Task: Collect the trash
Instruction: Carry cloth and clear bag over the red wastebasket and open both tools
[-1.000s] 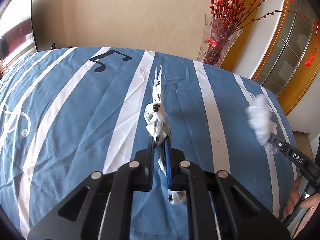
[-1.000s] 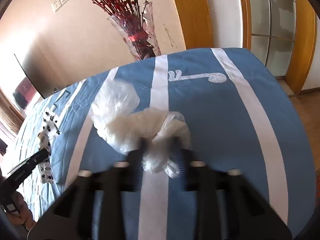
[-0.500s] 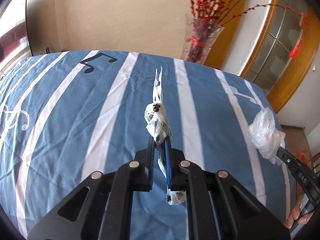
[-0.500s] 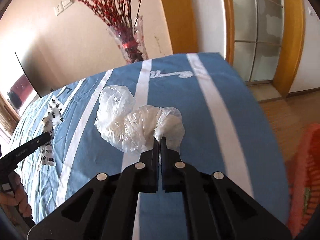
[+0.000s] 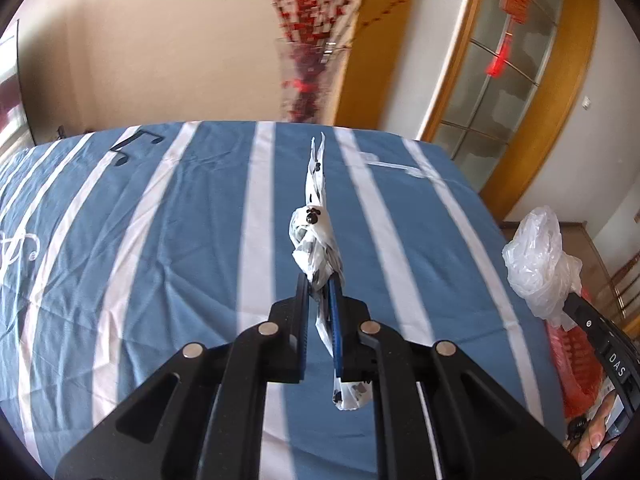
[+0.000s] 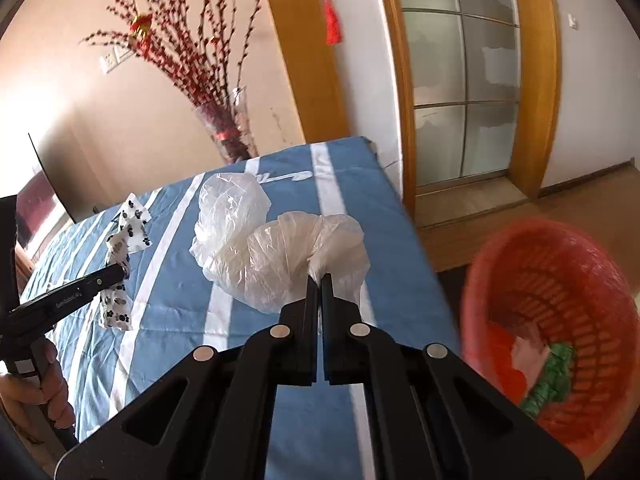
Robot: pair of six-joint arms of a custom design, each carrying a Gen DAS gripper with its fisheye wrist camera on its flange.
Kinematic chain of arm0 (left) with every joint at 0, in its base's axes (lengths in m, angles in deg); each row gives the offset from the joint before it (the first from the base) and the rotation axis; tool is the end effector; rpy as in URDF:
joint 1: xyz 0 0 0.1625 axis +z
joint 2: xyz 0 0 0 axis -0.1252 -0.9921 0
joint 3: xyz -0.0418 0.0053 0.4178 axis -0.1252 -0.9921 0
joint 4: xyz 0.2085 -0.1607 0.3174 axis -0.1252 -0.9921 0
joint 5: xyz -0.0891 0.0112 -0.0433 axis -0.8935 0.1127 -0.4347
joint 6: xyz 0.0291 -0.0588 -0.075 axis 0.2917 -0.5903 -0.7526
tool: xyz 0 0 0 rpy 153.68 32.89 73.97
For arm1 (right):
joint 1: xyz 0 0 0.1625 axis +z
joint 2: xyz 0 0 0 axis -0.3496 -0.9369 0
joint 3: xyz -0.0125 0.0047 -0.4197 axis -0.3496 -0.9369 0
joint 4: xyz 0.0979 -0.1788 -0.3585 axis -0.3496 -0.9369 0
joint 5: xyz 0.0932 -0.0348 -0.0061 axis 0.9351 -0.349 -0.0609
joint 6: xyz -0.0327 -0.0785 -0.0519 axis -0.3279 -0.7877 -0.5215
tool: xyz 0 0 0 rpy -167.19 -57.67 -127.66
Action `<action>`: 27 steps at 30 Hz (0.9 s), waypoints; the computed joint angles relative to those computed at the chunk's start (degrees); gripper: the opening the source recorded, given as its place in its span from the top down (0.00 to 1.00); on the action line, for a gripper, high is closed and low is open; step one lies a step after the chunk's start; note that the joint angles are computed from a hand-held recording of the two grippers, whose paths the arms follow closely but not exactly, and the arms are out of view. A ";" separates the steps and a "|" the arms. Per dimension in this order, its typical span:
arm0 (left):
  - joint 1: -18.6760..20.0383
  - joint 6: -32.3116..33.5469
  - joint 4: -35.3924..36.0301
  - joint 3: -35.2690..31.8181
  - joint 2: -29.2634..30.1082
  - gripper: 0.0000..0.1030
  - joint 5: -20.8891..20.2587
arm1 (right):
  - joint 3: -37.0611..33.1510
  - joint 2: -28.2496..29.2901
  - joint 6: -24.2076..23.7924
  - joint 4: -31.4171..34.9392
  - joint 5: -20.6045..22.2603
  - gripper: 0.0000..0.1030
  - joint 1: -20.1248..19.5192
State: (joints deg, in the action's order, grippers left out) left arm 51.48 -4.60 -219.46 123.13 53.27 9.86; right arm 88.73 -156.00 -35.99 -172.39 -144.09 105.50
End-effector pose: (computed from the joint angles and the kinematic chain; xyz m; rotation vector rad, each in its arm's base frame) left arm -0.3771 -0.6493 0.0363 0.5919 2.4335 -0.8071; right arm 0.0464 -0.5627 0.3180 0.0971 -2.2437 1.2159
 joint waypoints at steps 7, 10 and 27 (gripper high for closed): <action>-2.39 0.12 -0.16 0.25 1.08 0.89 -1.83 | 5.25 -5.16 0.90 -2.59 1.19 0.98 -2.08; -3.34 0.46 -0.02 -0.08 1.86 0.89 -2.71 | 6.84 -6.70 1.28 -3.62 1.65 0.98 -2.78; -6.83 0.65 3.27 -4.74 7.39 0.89 -9.35 | 13.12 -15.81 3.75 -6.05 4.63 0.98 -9.00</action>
State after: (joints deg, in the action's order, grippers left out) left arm 44.65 -3.96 -216.19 118.39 60.66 0.51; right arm 101.85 -171.81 -32.24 -178.44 -139.46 96.50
